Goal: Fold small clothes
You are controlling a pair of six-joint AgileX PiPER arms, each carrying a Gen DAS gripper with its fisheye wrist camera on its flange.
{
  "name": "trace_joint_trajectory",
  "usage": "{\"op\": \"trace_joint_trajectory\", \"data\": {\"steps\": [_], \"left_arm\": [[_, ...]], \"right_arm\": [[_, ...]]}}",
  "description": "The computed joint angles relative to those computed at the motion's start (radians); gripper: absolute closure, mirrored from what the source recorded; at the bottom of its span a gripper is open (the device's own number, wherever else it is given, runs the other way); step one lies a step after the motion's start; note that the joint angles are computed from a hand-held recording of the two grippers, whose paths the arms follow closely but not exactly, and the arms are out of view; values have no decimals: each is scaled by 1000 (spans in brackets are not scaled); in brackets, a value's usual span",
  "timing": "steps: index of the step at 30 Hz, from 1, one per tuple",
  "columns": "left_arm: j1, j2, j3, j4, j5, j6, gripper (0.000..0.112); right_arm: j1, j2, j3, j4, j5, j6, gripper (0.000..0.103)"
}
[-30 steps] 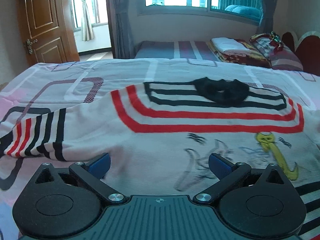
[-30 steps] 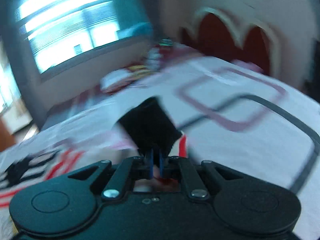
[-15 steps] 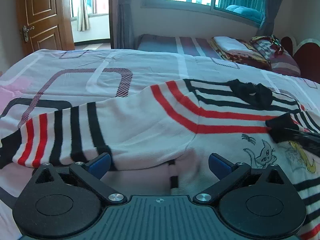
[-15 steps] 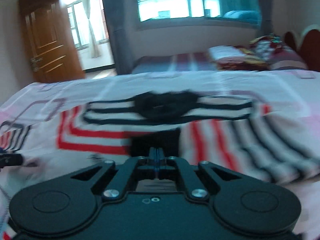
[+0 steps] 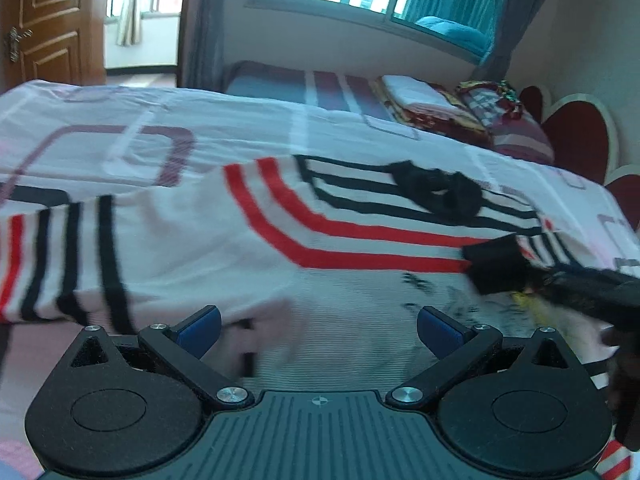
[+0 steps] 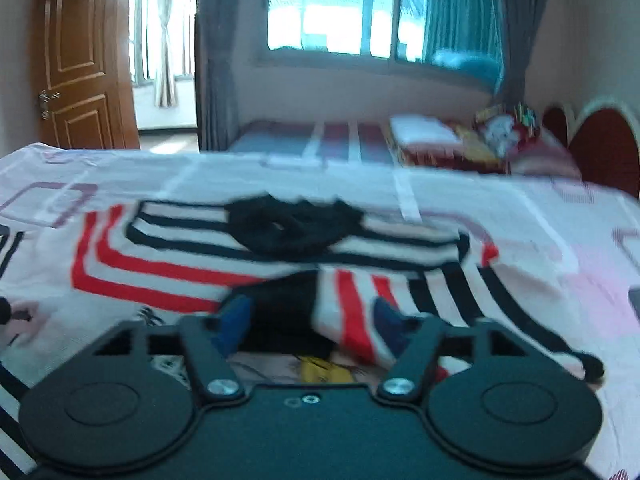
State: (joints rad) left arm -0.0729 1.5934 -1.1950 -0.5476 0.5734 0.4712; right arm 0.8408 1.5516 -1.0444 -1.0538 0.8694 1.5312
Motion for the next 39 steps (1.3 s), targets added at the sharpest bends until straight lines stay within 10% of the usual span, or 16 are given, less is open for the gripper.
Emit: {"op": "trace_joint_trajectory", "data": {"steps": [3,5,6,13,17,24,32,39], "left_arm": [[-33,5,-12,27,2,-31,9],[-49,12,-24,40,8,-51,9],[-56,15,-30,40,11,-58,9],[-75,52,-69,-40,41,-63,9],[-77,75,-88,-70,65,-82,9],[-139,107,-111,-82,56,-104,9],[-233,240,-216,-158,41,-128,10],[-273,329,-324,0,22,-201,10]], "right_arm": [[-37,8,28,35,-42,-115,53],[-60,25,36,28,-69,-143,92],[-70,23,42,12,-80,-118,96],[47,-22,99,-342,48,362,96],[13,102,73,-171,-187,167,94],[81,40,168,-210,-172,143,82],[108,-286,316,-118,-13,265,79],[-219,-612,542,82,-264,310,70]]}}
